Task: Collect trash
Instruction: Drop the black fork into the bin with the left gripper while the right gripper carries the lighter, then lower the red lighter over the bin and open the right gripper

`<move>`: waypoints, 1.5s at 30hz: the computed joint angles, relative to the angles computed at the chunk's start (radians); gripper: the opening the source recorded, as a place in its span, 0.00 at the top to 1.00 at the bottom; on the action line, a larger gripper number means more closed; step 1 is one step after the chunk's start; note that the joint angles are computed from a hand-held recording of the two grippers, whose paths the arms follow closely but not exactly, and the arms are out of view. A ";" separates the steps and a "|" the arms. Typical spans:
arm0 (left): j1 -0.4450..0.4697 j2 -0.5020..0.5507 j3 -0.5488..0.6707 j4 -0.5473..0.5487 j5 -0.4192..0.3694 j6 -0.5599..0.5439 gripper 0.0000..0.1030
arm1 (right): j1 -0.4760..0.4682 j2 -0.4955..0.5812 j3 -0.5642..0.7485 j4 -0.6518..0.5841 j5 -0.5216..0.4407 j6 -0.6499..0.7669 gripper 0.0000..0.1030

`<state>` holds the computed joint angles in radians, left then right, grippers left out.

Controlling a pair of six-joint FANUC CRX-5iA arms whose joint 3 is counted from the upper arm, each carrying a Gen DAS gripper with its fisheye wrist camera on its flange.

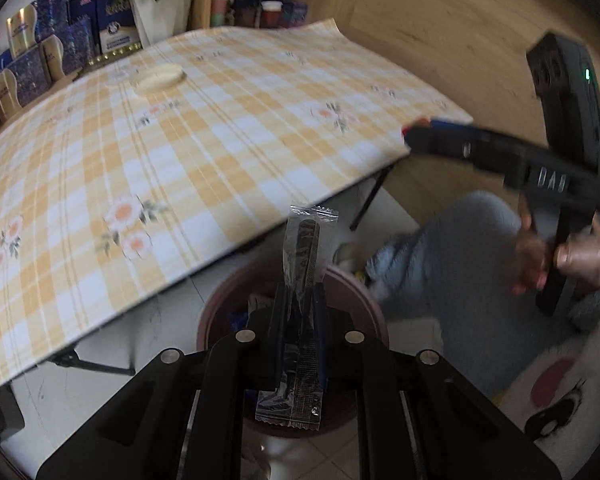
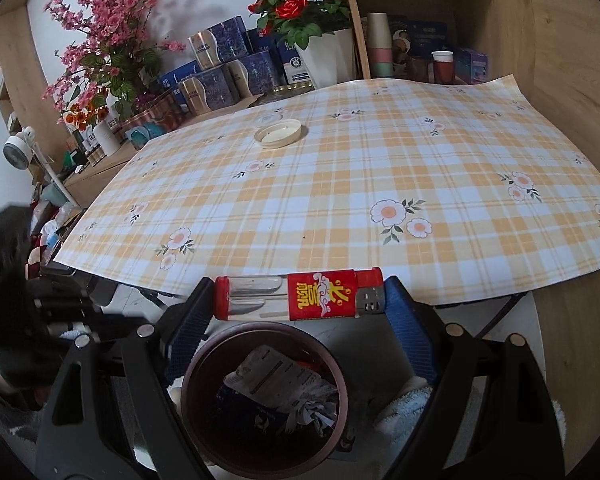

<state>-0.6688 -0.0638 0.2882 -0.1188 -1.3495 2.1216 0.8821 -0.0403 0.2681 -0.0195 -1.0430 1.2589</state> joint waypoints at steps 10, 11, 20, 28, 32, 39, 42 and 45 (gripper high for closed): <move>0.007 0.020 -0.054 0.029 0.044 0.000 0.39 | -0.015 0.001 0.000 -0.004 -0.009 -0.002 0.19; -0.003 0.017 -0.045 -0.003 0.045 0.030 0.31 | -0.013 -0.001 -0.004 0.000 -0.009 -0.002 0.19; -0.088 -0.041 0.032 -0.270 -0.076 0.294 0.06 | 0.017 -0.044 -0.068 -0.029 0.030 0.014 0.19; -0.395 -0.029 0.144 -0.715 -0.410 0.421 0.06 | 0.092 -0.046 -0.078 -0.016 0.000 0.043 0.19; -0.476 -0.026 0.147 -0.806 -0.483 0.494 0.06 | 0.125 -0.041 -0.075 0.008 -0.014 0.050 0.18; -0.471 -0.066 0.094 -0.789 -0.456 0.592 0.06 | 0.155 -0.011 -0.052 0.021 -0.065 0.064 0.18; -0.442 -0.081 0.070 -0.744 -0.423 0.602 0.06 | 0.165 0.002 -0.042 0.021 -0.082 0.067 0.18; -0.451 -0.081 0.068 -0.749 -0.412 0.600 0.06 | 0.172 0.008 -0.034 0.016 -0.089 0.080 0.18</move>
